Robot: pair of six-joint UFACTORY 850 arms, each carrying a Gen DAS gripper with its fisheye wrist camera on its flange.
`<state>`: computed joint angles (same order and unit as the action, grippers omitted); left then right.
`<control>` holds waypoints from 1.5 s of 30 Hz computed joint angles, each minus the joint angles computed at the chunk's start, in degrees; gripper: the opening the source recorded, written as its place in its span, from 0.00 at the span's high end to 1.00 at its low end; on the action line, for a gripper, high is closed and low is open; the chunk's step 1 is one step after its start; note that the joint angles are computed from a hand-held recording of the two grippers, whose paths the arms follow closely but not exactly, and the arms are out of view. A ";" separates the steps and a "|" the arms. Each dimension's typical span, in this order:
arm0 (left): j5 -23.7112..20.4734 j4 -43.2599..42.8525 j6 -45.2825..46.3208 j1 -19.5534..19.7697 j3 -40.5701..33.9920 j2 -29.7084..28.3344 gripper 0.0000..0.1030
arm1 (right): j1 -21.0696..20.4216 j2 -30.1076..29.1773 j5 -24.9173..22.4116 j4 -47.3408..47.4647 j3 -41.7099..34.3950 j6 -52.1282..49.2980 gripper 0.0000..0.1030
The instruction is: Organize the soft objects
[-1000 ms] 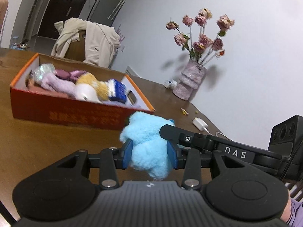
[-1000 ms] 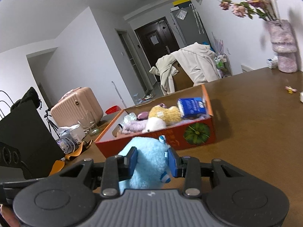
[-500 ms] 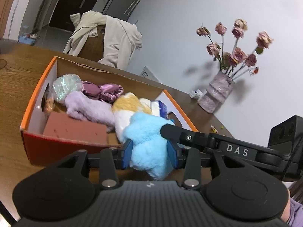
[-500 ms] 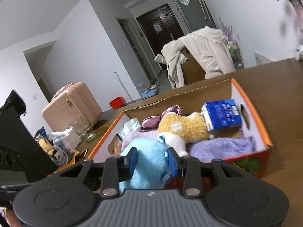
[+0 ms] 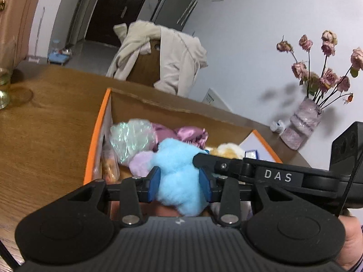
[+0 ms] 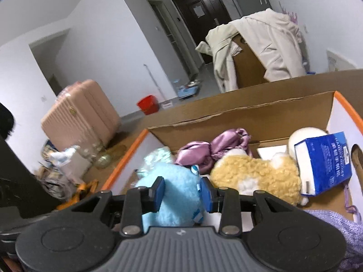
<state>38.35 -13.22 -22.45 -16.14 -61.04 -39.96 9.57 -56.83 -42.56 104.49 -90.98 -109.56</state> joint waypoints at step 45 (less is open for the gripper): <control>35.63 -61.84 35.95 -40.36 24.44 16.96 0.00 | -21.89 35.86 -22.41 19.95 58.14 -48.56 0.25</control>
<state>73.99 -75.06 13.50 -56.50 -36.60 -23.00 -12.32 -20.97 -64.97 124.45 -32.83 -158.12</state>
